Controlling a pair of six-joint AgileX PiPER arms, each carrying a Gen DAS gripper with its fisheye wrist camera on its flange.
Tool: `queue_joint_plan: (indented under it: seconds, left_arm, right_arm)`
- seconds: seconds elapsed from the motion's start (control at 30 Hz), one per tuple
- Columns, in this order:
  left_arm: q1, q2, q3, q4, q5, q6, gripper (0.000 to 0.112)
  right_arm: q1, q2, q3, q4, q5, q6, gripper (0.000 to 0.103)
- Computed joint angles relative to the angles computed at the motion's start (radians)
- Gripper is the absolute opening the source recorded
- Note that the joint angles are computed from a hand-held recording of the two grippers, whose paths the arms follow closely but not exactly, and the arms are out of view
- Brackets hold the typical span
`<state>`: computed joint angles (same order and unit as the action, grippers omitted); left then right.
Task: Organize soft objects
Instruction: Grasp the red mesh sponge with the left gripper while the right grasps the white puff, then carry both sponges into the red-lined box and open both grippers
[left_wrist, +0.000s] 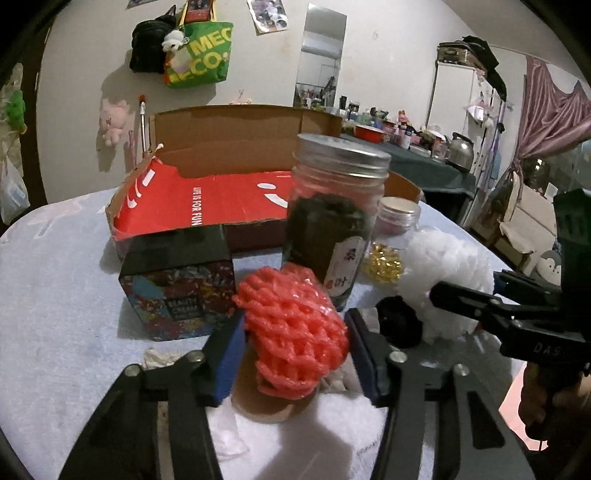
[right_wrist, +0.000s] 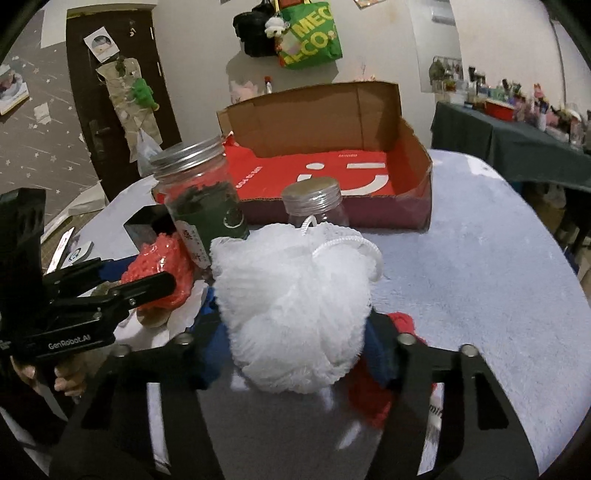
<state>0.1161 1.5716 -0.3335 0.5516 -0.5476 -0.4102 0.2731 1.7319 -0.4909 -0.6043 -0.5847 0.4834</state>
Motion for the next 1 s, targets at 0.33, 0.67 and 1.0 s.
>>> queue_joint_plan:
  seconds: [0.33,0.67,1.0]
  left_arm:
    - [0.019,-0.108,0.039,0.079,0.041,-0.064,0.047]
    - [0.106,-0.297,0.032,0.338,0.106,-0.279,0.047]
    - [0.174,-0.303,-0.107,0.705,0.101,-0.568,0.047]
  right_arm:
    - [0.022,-0.086,0.082,0.135,-0.054,-0.105,0.048]
    - [-0.008,-0.211,0.101,0.088,-0.024,-0.074,0.049]
    - [-0.061,-0.24,-0.03,-0.177,0.053,0.148,0.049]
